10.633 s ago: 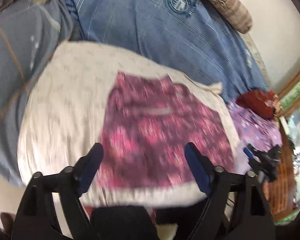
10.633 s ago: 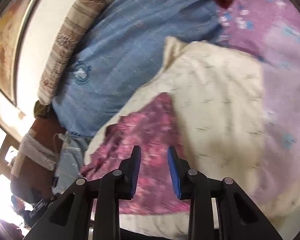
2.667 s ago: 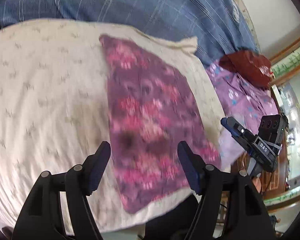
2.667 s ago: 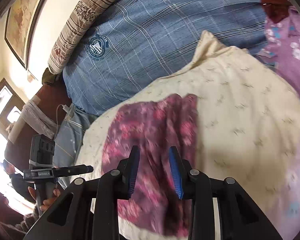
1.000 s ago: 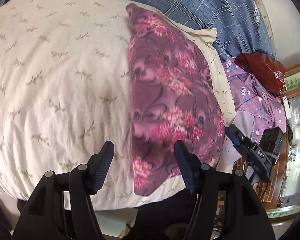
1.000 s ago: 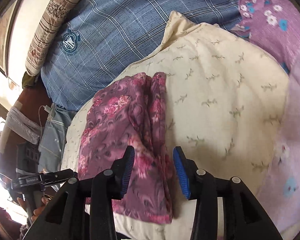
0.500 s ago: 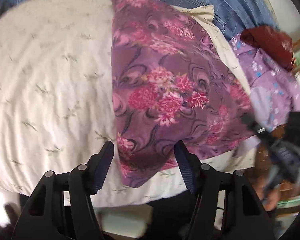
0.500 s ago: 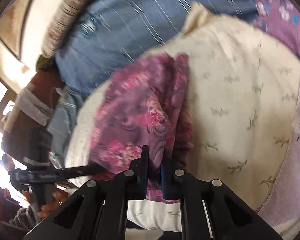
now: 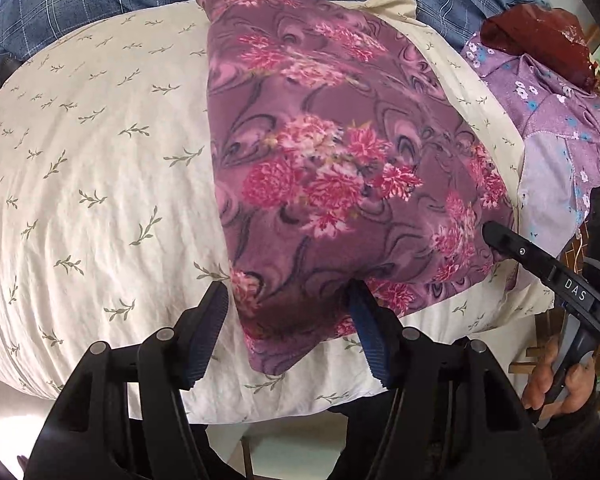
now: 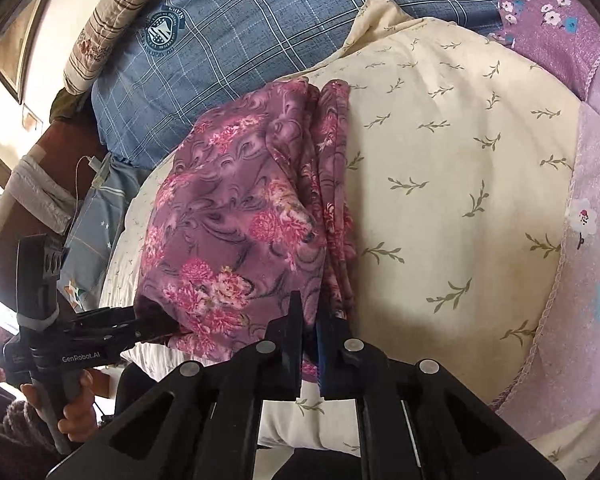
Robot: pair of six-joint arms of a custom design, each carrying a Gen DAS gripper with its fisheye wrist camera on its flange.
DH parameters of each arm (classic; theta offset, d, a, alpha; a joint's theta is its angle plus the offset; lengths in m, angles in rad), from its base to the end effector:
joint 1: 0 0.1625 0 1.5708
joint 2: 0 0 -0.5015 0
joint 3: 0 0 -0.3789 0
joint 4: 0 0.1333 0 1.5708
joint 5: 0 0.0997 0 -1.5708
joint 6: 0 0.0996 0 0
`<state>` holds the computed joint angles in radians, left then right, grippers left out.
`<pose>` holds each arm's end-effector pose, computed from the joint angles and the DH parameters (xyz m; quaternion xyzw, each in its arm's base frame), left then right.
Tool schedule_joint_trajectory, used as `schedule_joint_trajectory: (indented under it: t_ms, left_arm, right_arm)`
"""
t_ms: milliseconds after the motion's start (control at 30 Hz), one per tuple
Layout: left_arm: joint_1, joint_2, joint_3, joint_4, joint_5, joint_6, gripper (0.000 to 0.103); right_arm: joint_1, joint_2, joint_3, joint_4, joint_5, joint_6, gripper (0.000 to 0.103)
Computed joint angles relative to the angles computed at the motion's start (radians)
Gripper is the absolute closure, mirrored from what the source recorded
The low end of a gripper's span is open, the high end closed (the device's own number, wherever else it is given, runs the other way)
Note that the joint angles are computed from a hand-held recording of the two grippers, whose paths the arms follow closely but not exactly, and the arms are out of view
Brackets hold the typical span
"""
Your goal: Fold small clothes
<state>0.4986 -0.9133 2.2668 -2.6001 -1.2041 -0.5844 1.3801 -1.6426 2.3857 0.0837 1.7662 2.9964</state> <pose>-0.3171 -0.3651 0.0696 0.2629 0.9345 -0.0253 0.2386 0.0672 -0.2532 0.2669 -0.0565 -0.9261 0.3415 0.1501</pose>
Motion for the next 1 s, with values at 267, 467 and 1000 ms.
schedule_joint_trajectory:
  t_ms: [267, 467, 1000]
  left_arm:
    - [0.110, -0.124, -0.020, -0.088, -0.180, 0.164, 0.041]
    - [0.208, -0.050, -0.185, -0.030, -0.096, 0.130, 0.040]
    - [0.269, 0.134, -0.363, -0.044, -0.089, 0.127, 0.040]
  right_arm:
    - [-0.017, -0.110, -0.033, 0.077, -0.063, 0.008, 0.085]
    - [-0.015, -0.027, -0.198, 0.127, -0.110, 0.060, 0.074]
    - [0.014, 0.180, -0.392, 0.068, -0.159, 0.025, 0.095]
